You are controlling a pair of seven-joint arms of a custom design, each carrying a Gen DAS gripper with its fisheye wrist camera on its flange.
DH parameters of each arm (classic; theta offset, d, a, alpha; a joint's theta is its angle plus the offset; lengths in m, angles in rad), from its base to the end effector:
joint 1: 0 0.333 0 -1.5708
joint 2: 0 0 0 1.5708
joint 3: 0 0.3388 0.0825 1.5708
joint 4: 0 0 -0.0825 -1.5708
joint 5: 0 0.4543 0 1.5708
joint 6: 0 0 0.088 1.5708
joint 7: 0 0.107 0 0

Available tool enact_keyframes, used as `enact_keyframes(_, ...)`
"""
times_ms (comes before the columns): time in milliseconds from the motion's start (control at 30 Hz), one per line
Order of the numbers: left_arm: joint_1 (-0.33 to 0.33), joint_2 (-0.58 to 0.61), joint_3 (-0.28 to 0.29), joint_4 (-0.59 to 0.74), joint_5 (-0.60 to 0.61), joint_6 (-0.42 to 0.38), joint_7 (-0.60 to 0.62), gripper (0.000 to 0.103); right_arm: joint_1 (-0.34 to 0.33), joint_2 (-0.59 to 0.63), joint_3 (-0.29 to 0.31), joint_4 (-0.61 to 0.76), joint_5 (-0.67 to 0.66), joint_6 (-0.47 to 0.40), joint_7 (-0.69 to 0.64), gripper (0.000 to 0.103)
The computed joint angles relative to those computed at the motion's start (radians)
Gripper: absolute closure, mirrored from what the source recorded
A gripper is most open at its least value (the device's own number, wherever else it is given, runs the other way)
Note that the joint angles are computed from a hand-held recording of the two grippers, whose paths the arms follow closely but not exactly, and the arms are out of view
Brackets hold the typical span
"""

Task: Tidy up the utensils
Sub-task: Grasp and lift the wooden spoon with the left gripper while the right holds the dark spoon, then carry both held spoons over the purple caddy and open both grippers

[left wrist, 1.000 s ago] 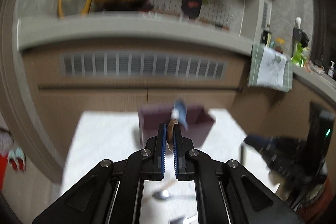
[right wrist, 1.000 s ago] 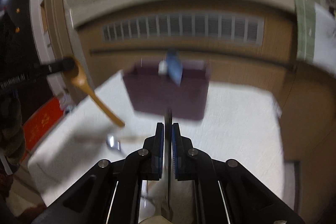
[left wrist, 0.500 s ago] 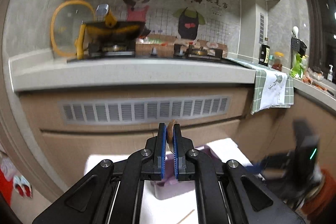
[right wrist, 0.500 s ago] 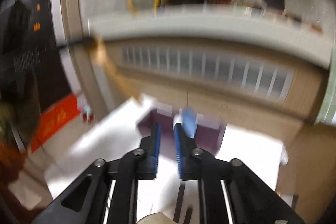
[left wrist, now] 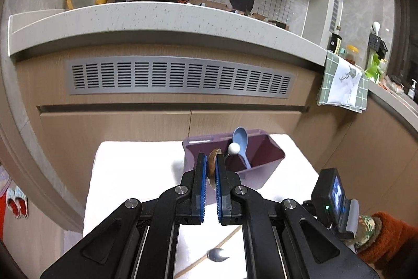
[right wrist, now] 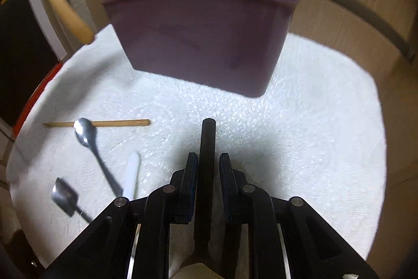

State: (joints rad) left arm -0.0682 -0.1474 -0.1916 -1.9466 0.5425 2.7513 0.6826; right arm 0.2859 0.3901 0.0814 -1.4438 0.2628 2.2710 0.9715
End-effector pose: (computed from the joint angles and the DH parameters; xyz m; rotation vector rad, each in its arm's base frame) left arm 0.6023 -0.1899 0.6593 -1.8014 1.4504 -1.0138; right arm 0.7390 0.2800 0.5187 -2.4740 0.9632 -0.2403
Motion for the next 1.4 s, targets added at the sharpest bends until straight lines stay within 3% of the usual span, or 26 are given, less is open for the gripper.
enact_keyframes(167,0.003,-0.010,-0.003,-0.013,0.008,-0.012,-0.015,0.097,0.007,-0.035,0.003,-0.061,-0.011,0.080,-0.041,0.092)
enact_keyframes(367,-0.002,-0.021,-0.010,-0.016,0.012,-0.017,-0.026,0.097,-0.048,-0.151,0.041,-0.162,0.195,0.191,-0.175,0.092)
enact_keyframes(500,0.016,-0.035,-0.016,0.006,0.055,0.023,-0.076,0.097,-0.071,-0.221,0.052,-0.174,0.394,0.236,-0.263,0.092)
enact_keyframes(667,0.036,-0.001,-0.022,0.119,0.124,0.038,-0.098,0.097,-0.060,-0.226,0.068,-0.065,0.618,0.364,-0.444,0.092)
enact_keyframes(867,0.016,0.069,0.001,0.221,0.108,-0.026,-0.027,0.097,-0.072,-0.079,0.138,0.176,0.841,0.439,-0.612,0.092)
enact_keyframes(1000,0.006,0.107,0.027,0.228,0.023,-0.024,0.038,0.097,-0.048,0.022,0.161,0.275,0.819,0.487,-0.595,0.092)
enact_keyframes(1233,0.005,0.180,0.052,0.253,-0.113,-0.035,0.141,0.097,0.023,0.232,0.113,0.506,0.549,0.477,-0.312,0.092)
enact_keyframes(1400,0.002,0.225,0.056,0.282,-0.161,-0.037,0.199,0.097,0.022,0.356,0.136,0.653,0.447,0.447,-0.215,0.092)
